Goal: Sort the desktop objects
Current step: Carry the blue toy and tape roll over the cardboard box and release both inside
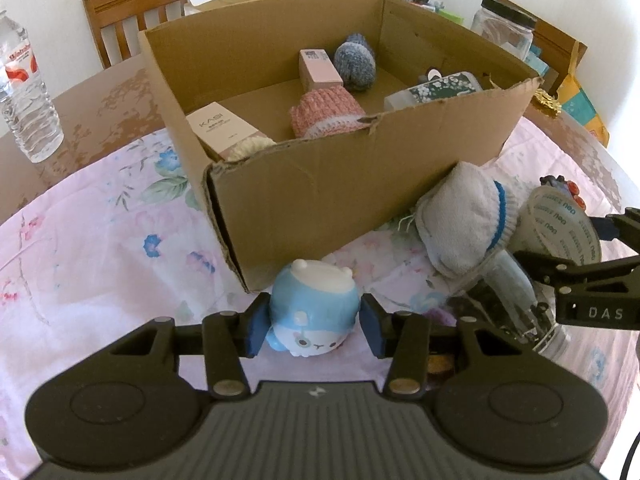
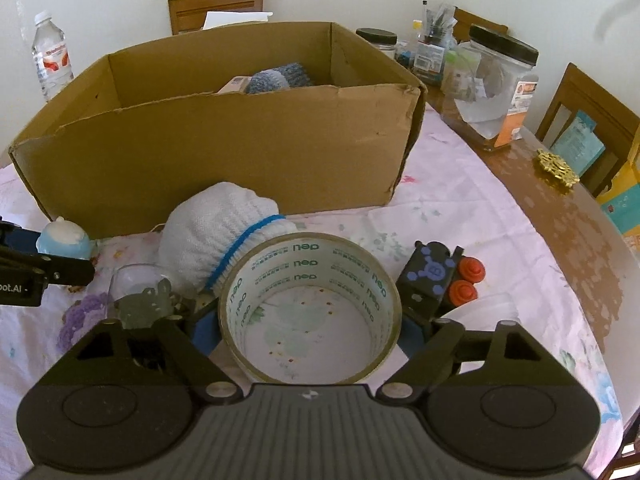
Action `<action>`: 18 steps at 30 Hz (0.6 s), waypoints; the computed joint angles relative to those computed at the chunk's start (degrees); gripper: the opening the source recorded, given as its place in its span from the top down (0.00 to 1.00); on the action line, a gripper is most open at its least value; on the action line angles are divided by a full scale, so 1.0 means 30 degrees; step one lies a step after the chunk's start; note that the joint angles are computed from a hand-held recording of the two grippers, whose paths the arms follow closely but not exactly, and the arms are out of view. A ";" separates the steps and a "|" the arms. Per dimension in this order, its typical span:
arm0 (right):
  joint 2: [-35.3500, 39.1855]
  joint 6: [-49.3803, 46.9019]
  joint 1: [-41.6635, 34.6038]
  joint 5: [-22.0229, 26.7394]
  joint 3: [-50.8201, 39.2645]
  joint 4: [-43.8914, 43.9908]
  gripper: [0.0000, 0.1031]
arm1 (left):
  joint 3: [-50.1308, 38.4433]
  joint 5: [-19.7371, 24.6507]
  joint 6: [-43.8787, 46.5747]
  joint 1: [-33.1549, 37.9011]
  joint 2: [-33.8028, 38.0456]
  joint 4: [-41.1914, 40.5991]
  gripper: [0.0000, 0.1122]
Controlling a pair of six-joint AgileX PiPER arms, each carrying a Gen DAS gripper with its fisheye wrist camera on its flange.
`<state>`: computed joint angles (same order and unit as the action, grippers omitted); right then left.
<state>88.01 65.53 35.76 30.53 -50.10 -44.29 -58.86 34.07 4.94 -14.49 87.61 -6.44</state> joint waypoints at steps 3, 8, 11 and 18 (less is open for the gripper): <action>-0.0234 -0.0040 0.0155 0.0247 0.0019 -0.0075 0.15 | -0.0059 0.0250 0.0631 0.0237 -0.0095 -0.0666 0.60; -0.0713 -0.0554 0.0305 0.0757 -0.0244 0.0188 0.15 | -0.0153 0.0859 0.1680 0.0418 -0.0532 -0.1412 0.60; -0.1034 -0.1156 0.0391 0.1037 -0.0424 0.0558 0.15 | -0.0302 0.1407 0.2356 0.0579 -0.0909 -0.1956 0.60; -0.1782 -0.1918 0.1052 0.2253 -0.1075 0.0674 0.15 | -0.0831 0.2892 0.4145 0.1006 -0.1871 -0.3071 0.60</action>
